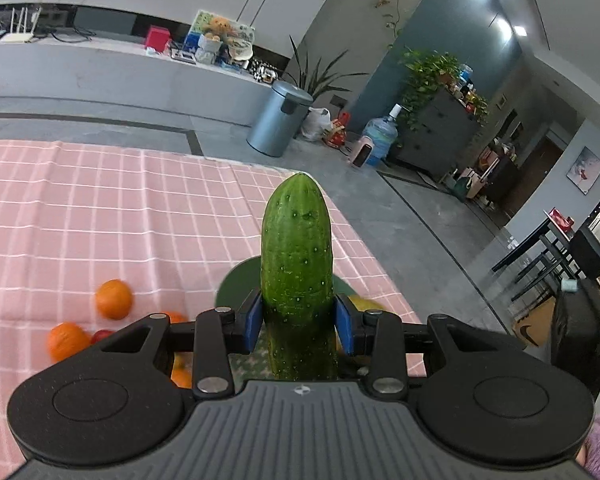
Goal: Organize fruits
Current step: 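Lift the cucumber with the left tool while the right tool carries the pear over the colander, then open the left tool dropping the cucumber while the right tool releases the pear into the colander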
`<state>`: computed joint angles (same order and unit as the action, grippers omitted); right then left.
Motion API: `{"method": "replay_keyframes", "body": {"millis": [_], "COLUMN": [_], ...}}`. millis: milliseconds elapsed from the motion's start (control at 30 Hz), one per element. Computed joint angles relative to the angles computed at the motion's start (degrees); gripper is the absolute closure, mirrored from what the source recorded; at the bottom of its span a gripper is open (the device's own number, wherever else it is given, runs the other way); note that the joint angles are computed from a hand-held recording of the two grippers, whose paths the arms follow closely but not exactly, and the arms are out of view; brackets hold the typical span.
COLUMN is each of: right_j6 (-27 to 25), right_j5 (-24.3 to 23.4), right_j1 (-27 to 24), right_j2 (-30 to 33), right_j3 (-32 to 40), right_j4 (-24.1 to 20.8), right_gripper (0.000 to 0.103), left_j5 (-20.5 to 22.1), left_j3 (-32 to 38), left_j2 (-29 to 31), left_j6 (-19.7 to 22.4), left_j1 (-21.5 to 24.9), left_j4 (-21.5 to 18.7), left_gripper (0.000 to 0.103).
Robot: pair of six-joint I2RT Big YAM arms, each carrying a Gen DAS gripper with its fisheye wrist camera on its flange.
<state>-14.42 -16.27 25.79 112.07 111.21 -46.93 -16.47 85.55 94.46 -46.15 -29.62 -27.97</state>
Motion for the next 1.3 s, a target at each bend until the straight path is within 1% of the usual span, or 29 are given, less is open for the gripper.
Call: {"method": "replay_keyframes", "body": {"millis": [67, 167, 200, 267, 333, 433, 533, 633, 700, 833, 867, 933, 967, 1067, 1100, 1133, 1167, 1200, 1233, 1300], "right_j6": [-0.8, -3.0, -4.2, -7.2, -10.1, -15.3, -18.5, -20.3, -21.2, -22.6, -22.7, -22.9, -22.9, -22.8, -22.8, -22.7, -22.7, -22.5, -22.3, -21.9], "right_j5": [0.2, 1.3, 2.0, 3.1, 4.1, 4.9, 5.3, 5.8, 6.0, 5.1, 4.7, 4.2, 3.8, 3.7, 3.9, 4.3, 4.8, 5.1, 4.8, 5.3], "right_j1": [-0.3, -0.2, -0.1, 0.0, 0.2, 0.3, 0.3, 0.5, 0.6, 0.5, 0.4, 0.5, 0.5, 0.4, 0.4, 0.5, 0.4, 0.4, 0.2, 0.1], "right_j2": [2.6, 6.2, 7.6, 9.9, 12.0, 15.9, 20.0, 22.7, 23.8, 24.6, 26.7, 28.4, 27.9, 28.3, 27.1, 26.1, 24.1, 23.4, 23.1, 21.9], "right_j3": [3.4, 8.1, 9.9, 12.8, 15.7, 21.4, 27.9, 31.9, 33.5, 34.3, 37.8, 40.8, 39.8, 41.2, 39.1, 37.3, 33.7, 32.5, 32.3, 30.7], "right_j4": [-2.5, -5.9, -7.1, -9.0, -11.4, -15.7, -20.7, -23.3, -24.2, -24.9, -26.8, -29.2, -28.2, -29.1, -27.6, -26.1, -23.7, -22.8, -22.9, -22.1], "right_gripper": [0.041, 0.041, 0.041, 0.041, 0.041, 0.041, 0.041, 0.041, 0.041, 0.041, 0.041, 0.041, 0.041, 0.04, 0.039, 0.034, 0.03, 0.028, 0.027, 0.026], "left_j5": [1.3, 3.0, 3.6, 6.2, 8.3, 7.8, 8.0, 8.0, 7.6, 6.8, 6.7, 6.8, 6.8, 6.3, 6.0, 5.7, 5.6, 5.4, 5.0, 5.1], "left_j3": [1.9, 4.4, 5.0, 5.4, 6.1, 9.3, 12.3, 14.2, 15.2, 16.8, 16.7, 16.6, 17.1, 17.0, 16.7, 16.5, 16.8, 17.0, 16.9, 16.1], "left_j2": [2.0, 4.7, 5.5, 6.5, 7.7, 10.4, 12.4, 13.8, 14.2, 15.2, 15.2, 15.0, 15.2, 15.2, 15.1, 15.0, 15.2, 15.3, 15.1, 14.4], "left_j6": [0.2, 0.3, 0.1, -0.5, -0.3, 1.9, 2.2, 2.6, 3.5, 4.1, 3.9, 4.1, 4.2, 4.9, 5.0, 4.8, 4.9, 5.0, 4.9, 4.5], "left_j1": [0.6, 1.5, 1.8, 2.6, 2.9, 2.5, 2.4, 2.3, 2.2, 1.9, 1.9, 1.8, 1.8, 1.6, 1.5, 1.4, 1.4, 1.4, 1.3, 1.4], "left_j4": [-0.2, -1.9, -2.4, -3.3, -4.3, -8.4, -12.3, -15.0, -16.8, -19.3, -19.3, -19.5, -19.9, -19.7, -19.4, -19.3, -19.3, -19.5, -19.6, -18.8], "left_gripper": [0.061, 0.061, 0.061, 0.061, 0.061, 0.061, 0.061, 0.061, 0.061, 0.061, 0.061, 0.061, 0.061, 0.06, 0.06, 0.06, 0.059, 0.057, 0.053, 0.05]}}
